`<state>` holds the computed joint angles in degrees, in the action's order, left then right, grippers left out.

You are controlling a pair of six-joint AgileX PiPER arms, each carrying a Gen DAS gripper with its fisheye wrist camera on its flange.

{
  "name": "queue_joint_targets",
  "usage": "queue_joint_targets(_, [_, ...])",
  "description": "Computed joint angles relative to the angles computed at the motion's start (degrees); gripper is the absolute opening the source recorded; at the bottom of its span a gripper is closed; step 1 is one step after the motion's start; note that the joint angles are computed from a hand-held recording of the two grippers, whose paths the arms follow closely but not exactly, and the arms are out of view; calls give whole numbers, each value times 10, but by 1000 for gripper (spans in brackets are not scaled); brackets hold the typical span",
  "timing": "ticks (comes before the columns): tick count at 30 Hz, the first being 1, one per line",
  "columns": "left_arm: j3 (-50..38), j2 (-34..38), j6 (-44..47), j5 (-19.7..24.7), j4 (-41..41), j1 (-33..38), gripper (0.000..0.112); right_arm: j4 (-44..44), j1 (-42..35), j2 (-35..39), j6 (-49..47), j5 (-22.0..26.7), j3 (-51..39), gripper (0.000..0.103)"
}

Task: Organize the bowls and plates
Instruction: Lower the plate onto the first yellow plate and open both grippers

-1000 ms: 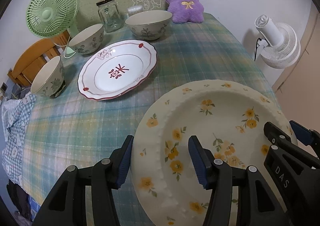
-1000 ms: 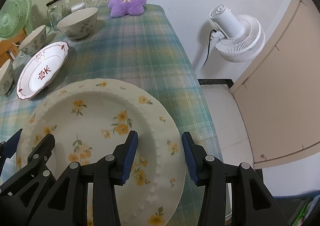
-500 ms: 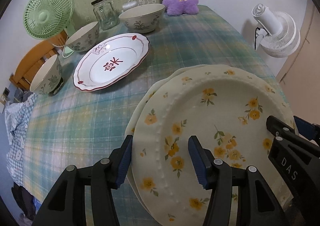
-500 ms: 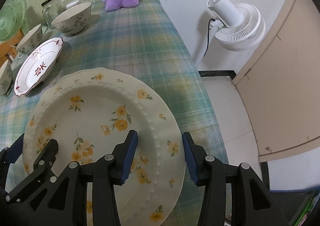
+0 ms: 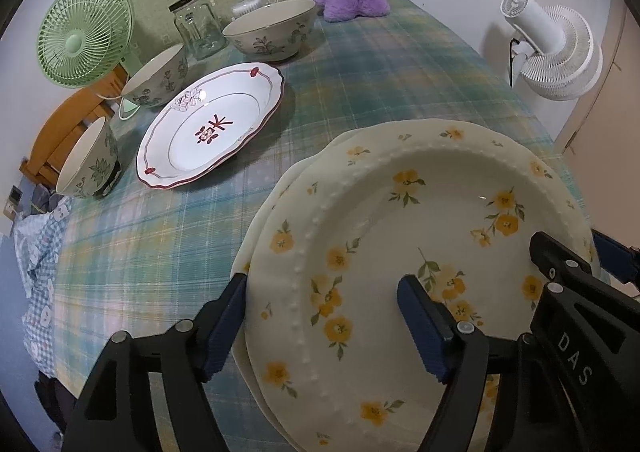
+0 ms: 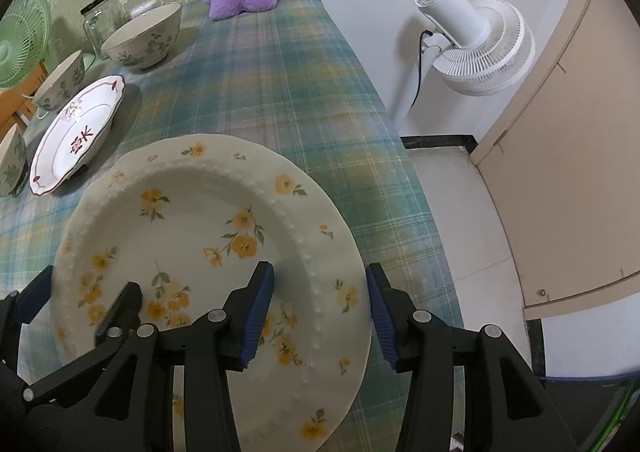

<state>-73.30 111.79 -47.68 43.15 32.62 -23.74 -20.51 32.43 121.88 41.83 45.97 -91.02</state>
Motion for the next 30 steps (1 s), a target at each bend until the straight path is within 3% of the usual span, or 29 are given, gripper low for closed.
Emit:
queue_joint_targets(10, [-1,-5,14,2,-1,-1,82,23,1,27,-38,21,-43,55])
queue_joint_targets(16, [22,-37,65,-31,-72,33,82,41,-2,30,-56,47,-69,58])
queue_joint_targets(21, [38,-87,92,-44,-98,57,84,8,25,-2,-46,58,-83,69])
queue_joint_targets(30, [-7,-132,79,8,-70,106,89,59,41,24,-133,109,-238,69])
